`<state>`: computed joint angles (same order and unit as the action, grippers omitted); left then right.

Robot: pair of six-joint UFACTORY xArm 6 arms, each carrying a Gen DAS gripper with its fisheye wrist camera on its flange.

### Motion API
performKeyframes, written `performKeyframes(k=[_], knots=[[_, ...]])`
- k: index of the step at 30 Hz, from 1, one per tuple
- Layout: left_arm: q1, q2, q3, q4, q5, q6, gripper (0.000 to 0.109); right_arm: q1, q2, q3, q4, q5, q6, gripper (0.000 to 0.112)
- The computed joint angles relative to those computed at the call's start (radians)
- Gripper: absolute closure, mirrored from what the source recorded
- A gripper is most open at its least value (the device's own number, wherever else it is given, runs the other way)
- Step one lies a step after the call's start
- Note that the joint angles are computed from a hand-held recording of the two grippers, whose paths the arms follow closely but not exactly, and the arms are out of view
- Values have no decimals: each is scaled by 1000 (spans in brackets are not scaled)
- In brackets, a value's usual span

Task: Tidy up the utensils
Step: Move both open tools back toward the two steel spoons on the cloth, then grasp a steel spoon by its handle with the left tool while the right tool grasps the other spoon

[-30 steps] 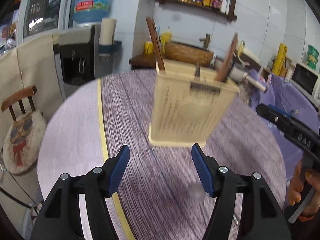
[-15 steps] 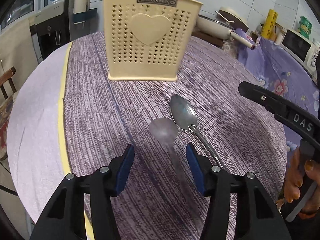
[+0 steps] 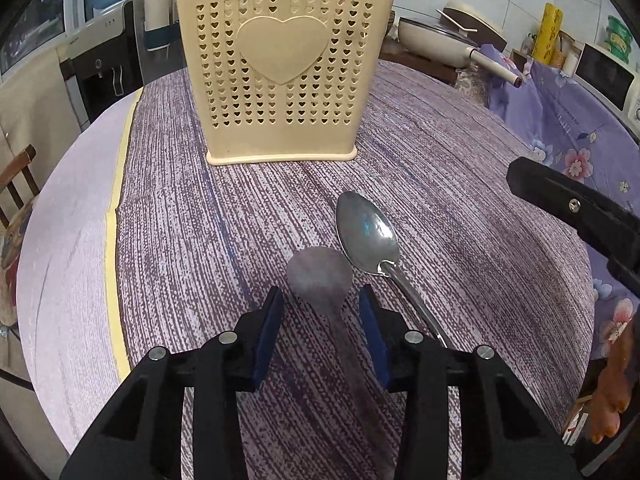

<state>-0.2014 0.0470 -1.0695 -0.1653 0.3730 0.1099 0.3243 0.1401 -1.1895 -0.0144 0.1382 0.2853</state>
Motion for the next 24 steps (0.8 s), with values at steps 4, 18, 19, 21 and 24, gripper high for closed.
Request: performKeyframes(k=[4, 18, 19, 21, 24], knots=[[-5, 27, -34, 44, 8, -42, 70, -4, -3, 3, -32, 2, 35, 56], [47, -3, 8, 19, -7, 1, 73, 25, 35, -46, 51, 66, -52, 56], [58, -9, 16, 17, -9, 1, 73, 31, 43, -56, 81, 77, -83, 56], [82, -20, 29, 18, -11, -5, 73, 45, 61, -78, 125, 107, -134, 56], [107, -36, 49, -5, -18, 18, 73, 69, 101, -127, 177, 169, -213, 56]])
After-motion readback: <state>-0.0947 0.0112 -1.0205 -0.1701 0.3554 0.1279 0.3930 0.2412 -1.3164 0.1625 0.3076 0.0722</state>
